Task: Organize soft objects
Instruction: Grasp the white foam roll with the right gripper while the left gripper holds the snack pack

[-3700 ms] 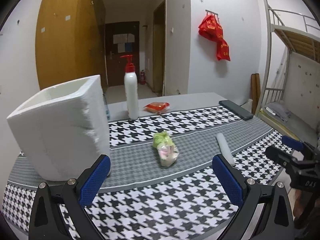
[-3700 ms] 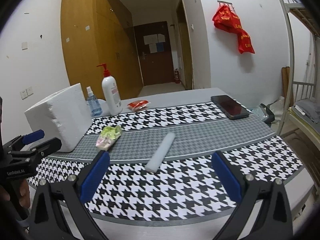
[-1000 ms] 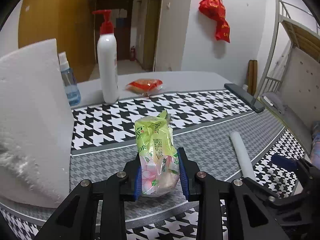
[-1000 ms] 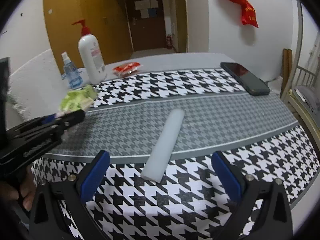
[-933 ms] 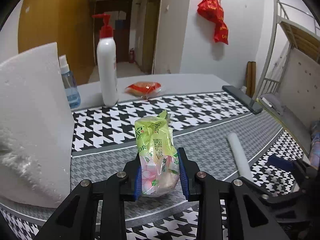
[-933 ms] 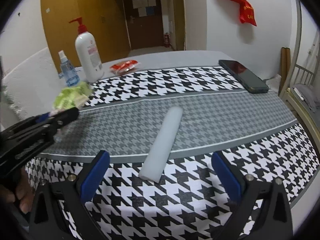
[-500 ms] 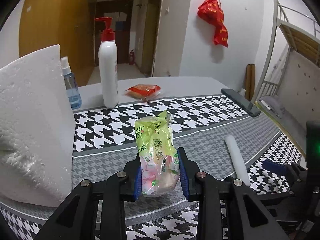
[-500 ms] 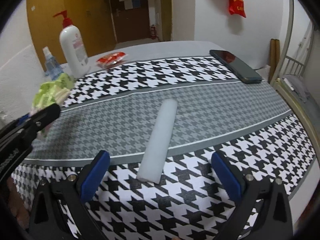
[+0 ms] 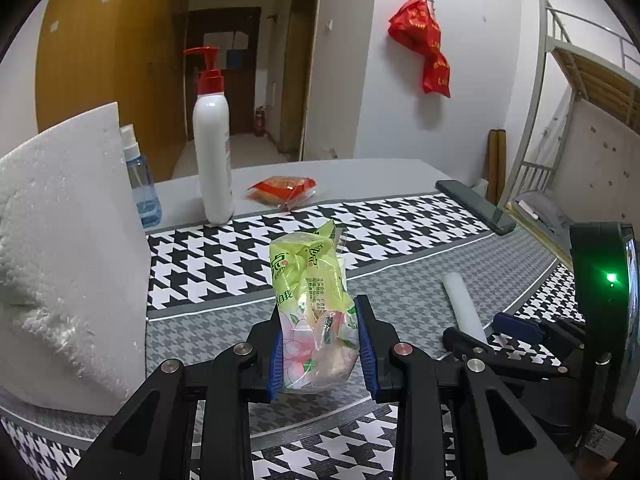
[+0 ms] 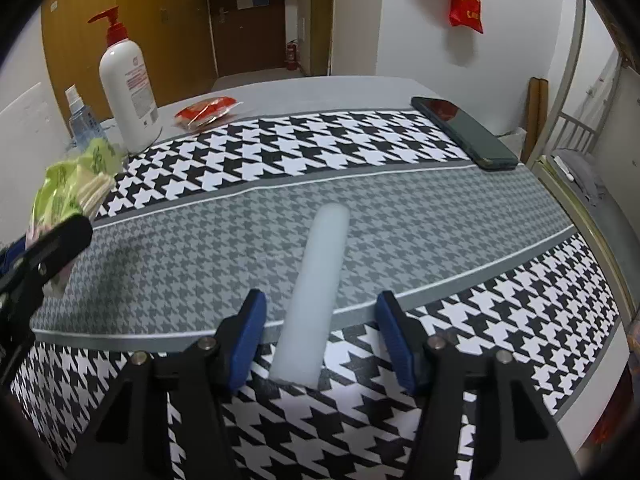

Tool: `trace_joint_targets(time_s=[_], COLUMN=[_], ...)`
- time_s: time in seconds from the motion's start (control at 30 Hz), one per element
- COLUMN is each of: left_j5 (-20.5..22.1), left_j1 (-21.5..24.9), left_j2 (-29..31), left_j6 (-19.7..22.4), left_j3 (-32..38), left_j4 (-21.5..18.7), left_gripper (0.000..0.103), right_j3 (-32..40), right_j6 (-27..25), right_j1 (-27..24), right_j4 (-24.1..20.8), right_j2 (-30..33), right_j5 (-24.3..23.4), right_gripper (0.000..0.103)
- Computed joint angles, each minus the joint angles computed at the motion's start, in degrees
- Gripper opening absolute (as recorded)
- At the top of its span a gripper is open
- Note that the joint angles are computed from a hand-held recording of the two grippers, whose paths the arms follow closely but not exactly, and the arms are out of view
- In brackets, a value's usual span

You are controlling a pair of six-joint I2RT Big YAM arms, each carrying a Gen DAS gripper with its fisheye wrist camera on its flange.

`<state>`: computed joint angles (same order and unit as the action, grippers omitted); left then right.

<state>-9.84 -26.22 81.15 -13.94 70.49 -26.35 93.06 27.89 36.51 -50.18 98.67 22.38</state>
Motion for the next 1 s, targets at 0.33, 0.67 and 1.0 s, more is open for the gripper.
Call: trace_joint_targets(time_s=[0.33, 0.67, 1.0], left_j5=[1.2, 1.6, 1.3], left_j1=[0.3, 0.3, 0.1], left_j2=[-0.7, -0.6, -0.7], left_j6=[0.2, 0.3, 0.9], left_j3=[-0.7, -0.7, -1.1], left_j4=[1.3, 1.1, 1.9], left_gripper=[0.033, 0.033, 0.033], right_j3=[-0.4, -0.1, -1.3], right_j6=[-0.9, -1.4, -2.2], right_j1=[0.0, 0.1, 0.3], right_j4=[0.4, 0.3, 1.8], right_j2=[-0.1, -0.2, -0.7], right_j5=[0.1, -1.3, -0.9], right_gripper=[0.062, 0.031, 0.026])
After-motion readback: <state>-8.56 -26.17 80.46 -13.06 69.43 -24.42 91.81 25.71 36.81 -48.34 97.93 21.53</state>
